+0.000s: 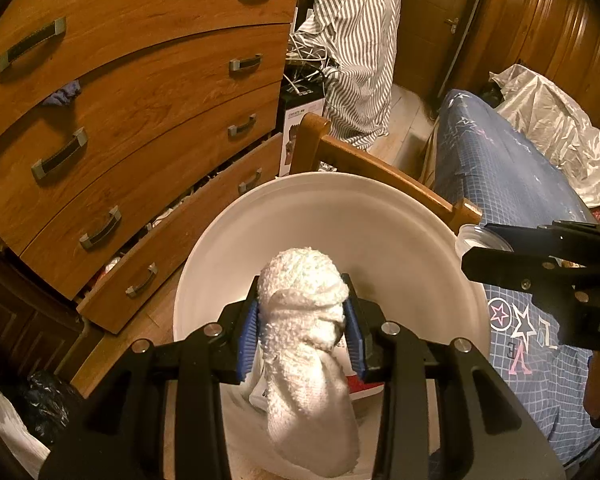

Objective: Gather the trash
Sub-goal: 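Open both tools to drop the towel and lid into the bucket, then move both open tools back over the remaining trash on the bed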

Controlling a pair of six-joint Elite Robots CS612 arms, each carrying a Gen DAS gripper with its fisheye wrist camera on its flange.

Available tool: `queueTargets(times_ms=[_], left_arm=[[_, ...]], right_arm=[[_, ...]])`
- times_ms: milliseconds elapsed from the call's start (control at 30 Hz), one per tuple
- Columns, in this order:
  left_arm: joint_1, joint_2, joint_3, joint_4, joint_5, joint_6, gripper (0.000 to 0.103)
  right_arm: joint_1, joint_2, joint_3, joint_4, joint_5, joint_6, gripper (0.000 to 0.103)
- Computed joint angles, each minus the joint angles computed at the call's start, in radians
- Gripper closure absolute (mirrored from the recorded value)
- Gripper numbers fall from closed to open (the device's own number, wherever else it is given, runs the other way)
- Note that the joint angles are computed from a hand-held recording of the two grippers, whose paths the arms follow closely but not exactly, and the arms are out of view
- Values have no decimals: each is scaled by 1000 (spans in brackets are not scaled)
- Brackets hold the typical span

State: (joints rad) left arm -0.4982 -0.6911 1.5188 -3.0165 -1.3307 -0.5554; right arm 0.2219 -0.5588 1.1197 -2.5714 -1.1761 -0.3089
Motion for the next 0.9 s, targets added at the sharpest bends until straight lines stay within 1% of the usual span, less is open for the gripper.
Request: queueTargets(times_ms=[100,133,167,200,233,433,567,733,833,900], left_arm=[[1,4,-5,4,0,3,65],[1,5,-9,13,3,4,56],[2,6,-11,19,4,5,49],[3,8,-13,22,14,3,38],[3,8,-12,19,28,-1,38],[7,11,-10,10,50,-13,38],[3,9,-8,5,60,-7,38],[-10,-1,-2,-10,64,4,38],[-20,-8,9,-35,58,7,38],[-33,-12,20,-59,51,18,38]], right_arm=[[-1,0,0,-3,4,-2,61],[-2,0,0,-5,4,-4,61],[-3,0,2,-14,5,-2,51],[-4,0,4,-24,11,5,44],[-6,0,5,-34,19,15,38],[-19,3,5,-47,45,40,38],[-26,-3,17,-61,57,53,38],[-36,-31,67,-100,74,56,38],[-53,-69,144,-174,106,72,38],[-76,-113,248,-293,125,89,38]])
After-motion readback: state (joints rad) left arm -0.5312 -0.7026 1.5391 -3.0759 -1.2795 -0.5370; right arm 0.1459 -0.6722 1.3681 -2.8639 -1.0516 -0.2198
